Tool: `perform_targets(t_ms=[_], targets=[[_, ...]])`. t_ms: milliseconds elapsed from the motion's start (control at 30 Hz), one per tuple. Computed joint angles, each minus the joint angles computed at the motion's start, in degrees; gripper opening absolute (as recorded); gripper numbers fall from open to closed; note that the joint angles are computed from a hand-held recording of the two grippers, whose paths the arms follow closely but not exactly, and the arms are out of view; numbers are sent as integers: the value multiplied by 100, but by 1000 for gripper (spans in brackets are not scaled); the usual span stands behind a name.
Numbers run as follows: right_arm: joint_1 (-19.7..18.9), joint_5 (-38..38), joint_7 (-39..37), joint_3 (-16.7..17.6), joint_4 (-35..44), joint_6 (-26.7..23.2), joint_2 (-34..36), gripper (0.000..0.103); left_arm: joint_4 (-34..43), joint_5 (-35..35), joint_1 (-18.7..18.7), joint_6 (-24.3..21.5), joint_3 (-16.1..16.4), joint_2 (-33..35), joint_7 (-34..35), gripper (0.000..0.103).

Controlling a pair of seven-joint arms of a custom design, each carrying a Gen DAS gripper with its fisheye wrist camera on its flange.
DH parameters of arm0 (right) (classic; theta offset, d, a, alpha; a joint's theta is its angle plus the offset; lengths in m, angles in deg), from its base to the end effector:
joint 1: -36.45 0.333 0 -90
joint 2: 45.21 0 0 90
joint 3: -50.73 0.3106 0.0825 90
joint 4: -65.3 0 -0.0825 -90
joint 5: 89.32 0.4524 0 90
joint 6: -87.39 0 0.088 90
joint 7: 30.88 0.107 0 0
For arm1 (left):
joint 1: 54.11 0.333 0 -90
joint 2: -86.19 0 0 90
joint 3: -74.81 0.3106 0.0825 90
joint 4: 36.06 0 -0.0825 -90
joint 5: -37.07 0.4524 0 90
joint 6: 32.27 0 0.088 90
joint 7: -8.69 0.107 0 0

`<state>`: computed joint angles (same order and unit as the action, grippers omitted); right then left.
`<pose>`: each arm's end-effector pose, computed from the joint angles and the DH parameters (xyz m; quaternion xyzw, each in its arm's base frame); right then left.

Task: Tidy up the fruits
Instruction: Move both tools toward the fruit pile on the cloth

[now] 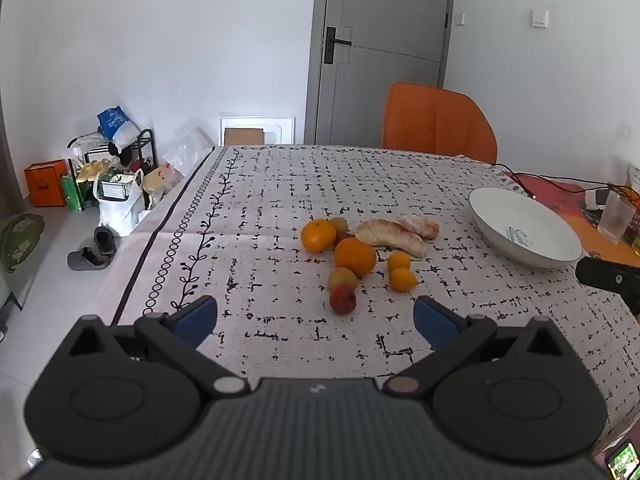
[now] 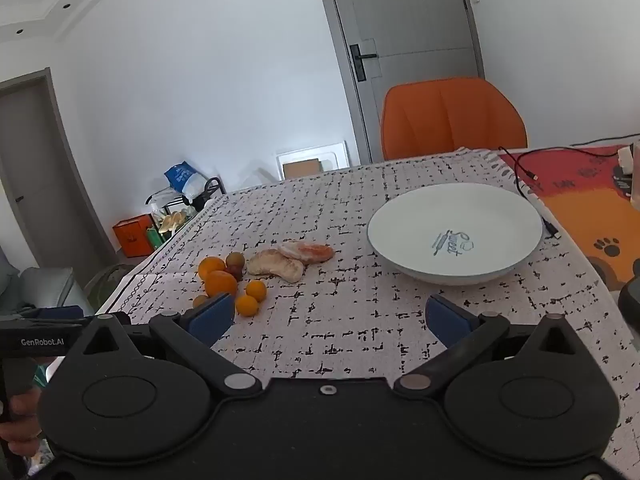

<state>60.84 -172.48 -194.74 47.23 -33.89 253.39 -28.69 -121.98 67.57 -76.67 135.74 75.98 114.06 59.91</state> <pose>0.6563 0.3176 0.4368 -0.5456 0.6507 -0.3028 0.4326 0.7319 -0.3249 0.4625 -0.5685 0.6748 -0.3805 0.2767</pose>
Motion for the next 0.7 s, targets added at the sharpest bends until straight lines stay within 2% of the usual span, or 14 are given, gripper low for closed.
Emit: perform_targets(t_ms=[100,133,233,267,367,400,700], targets=[[57,-20,-102,24,-13,-171,-23,103,0,-44,21,-16,-26,-3,25,103],[49,271,-495,105,11,-287,16,103,-2,-41,18,-3,-17,-3,19,103],[-17,398,-348,30,-26,69,18,103,-39,-52,32,-11,-26,-24,49,103],[-39,598,-528,43,-5,82,38,103,-74,-37,26,20,-8,-39,33,103],[42,504,-484,-63,-36,157,41,103,-71,-5,-4,56,37,-9,-7,103],[10,687,-693,-34,-29,189,40,103,-75,-22,10,50,19,-16,14,103],[137,999,-1013,-144,-9,219,78,103,-24,-61,30,-32,-15,-12,35,103]])
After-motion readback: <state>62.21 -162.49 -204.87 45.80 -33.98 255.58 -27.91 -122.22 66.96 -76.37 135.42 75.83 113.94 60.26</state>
